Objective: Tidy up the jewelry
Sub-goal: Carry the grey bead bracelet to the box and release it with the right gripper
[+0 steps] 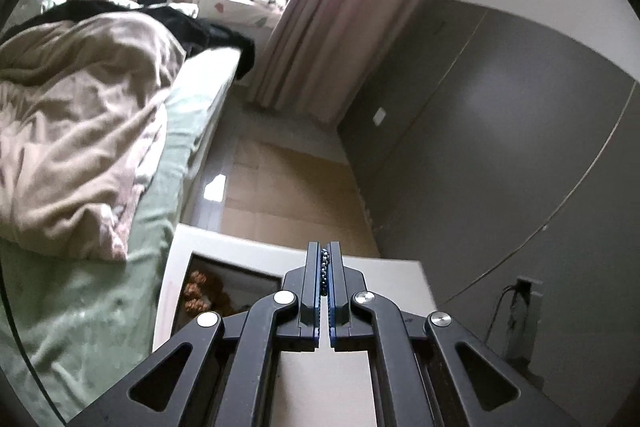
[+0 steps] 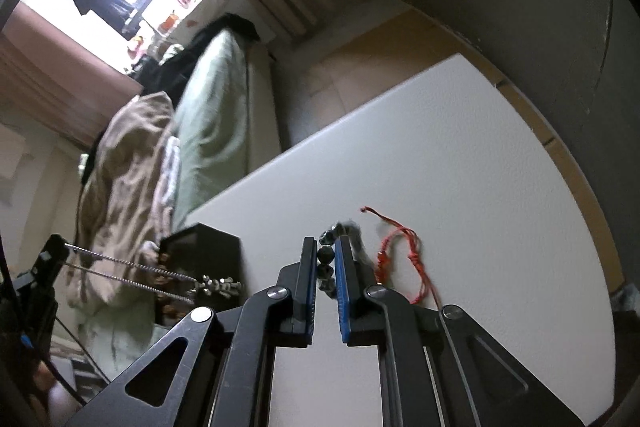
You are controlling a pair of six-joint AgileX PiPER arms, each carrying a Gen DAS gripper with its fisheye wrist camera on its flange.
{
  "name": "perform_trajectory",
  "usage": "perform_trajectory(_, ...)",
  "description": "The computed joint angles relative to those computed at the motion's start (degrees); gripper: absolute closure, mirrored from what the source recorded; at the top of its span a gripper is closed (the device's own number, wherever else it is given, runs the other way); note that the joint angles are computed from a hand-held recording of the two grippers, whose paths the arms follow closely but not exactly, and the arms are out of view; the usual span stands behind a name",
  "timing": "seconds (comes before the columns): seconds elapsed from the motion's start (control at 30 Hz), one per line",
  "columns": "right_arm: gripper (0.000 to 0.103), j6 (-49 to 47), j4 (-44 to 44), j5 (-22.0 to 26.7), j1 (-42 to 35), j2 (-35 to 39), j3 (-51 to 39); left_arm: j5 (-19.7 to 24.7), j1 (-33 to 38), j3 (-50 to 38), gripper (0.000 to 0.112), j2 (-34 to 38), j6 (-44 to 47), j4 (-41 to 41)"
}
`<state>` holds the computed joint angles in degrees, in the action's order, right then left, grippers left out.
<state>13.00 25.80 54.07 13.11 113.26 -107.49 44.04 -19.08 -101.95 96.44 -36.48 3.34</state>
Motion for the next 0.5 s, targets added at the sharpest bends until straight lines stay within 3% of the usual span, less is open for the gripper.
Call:
perform_trajectory(0.37, 0.093, -8.9, 10.0, -2.7, -0.4, -1.8, -0.1, 10.9, -2.7, -18.2, 0.111, 3.0, -0.9, 9.5)
perform_trajectory(0.5, 0.093, -10.1, 11.0, -1.8, 0.2, -1.2, -1.5, 12.0, -1.6, -20.2, 0.111, 3.7, -0.4, 9.3)
